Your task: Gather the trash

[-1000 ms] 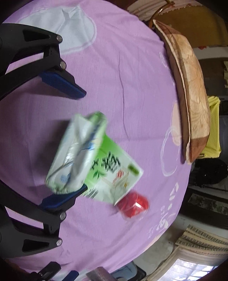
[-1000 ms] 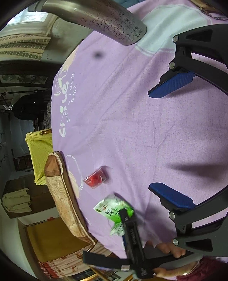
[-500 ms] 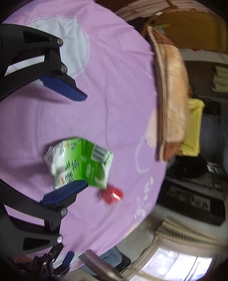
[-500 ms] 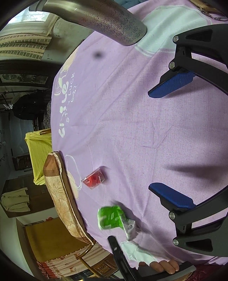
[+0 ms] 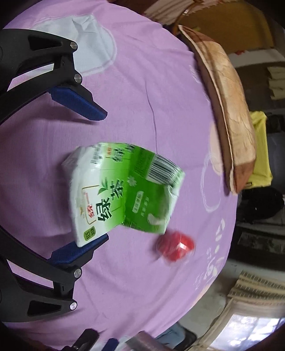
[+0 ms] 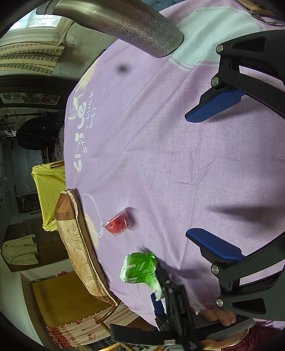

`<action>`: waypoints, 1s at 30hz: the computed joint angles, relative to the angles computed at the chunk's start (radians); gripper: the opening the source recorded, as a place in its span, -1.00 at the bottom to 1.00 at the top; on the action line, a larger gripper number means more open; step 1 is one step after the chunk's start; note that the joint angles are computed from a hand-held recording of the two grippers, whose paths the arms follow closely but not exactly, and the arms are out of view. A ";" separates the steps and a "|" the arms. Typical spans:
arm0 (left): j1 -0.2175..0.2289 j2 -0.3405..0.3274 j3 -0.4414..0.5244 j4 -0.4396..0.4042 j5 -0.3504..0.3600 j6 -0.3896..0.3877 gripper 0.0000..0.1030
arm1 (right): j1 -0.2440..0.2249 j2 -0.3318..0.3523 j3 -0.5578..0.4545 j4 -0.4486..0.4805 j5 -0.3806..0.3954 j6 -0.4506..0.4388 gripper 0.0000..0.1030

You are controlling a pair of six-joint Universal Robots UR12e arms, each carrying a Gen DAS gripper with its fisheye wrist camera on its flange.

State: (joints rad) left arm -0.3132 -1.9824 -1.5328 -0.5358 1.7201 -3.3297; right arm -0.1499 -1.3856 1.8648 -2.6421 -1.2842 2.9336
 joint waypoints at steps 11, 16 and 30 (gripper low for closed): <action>0.034 0.005 -0.004 -0.046 -0.014 -0.063 0.88 | 0.002 0.002 0.003 -0.003 -0.007 -0.002 0.86; 0.015 -0.005 0.011 -0.078 0.025 0.011 0.88 | 0.002 0.003 0.004 -0.012 -0.011 -0.003 0.86; 0.017 -0.006 0.014 -0.083 0.022 -0.002 0.90 | 0.047 0.130 -0.172 0.099 0.049 0.119 0.85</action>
